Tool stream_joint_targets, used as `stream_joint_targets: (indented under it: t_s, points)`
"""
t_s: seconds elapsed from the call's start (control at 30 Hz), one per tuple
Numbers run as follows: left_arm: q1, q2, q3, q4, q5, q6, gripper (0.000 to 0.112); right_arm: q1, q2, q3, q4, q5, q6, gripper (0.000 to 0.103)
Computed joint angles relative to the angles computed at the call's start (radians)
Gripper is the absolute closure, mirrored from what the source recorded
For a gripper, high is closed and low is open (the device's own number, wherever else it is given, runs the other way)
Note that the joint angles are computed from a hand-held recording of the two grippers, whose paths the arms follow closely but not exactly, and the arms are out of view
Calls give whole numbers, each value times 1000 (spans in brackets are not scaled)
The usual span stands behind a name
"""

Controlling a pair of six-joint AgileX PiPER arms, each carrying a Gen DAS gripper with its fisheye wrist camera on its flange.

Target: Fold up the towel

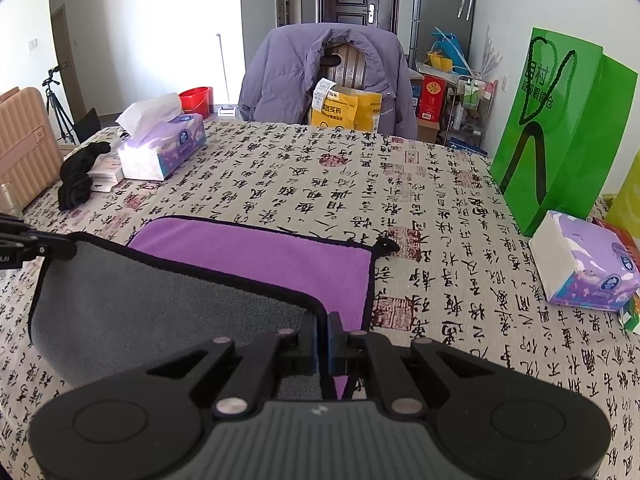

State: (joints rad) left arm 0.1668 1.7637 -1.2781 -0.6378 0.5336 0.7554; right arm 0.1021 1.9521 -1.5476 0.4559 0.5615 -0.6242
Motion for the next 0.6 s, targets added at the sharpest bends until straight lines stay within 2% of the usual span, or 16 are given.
stream_joint_targets:
  t_s: [0.6]
  points:
    - [-6,119,-152,41,18,-41,106,3,160,-234,-61,72,64,99]
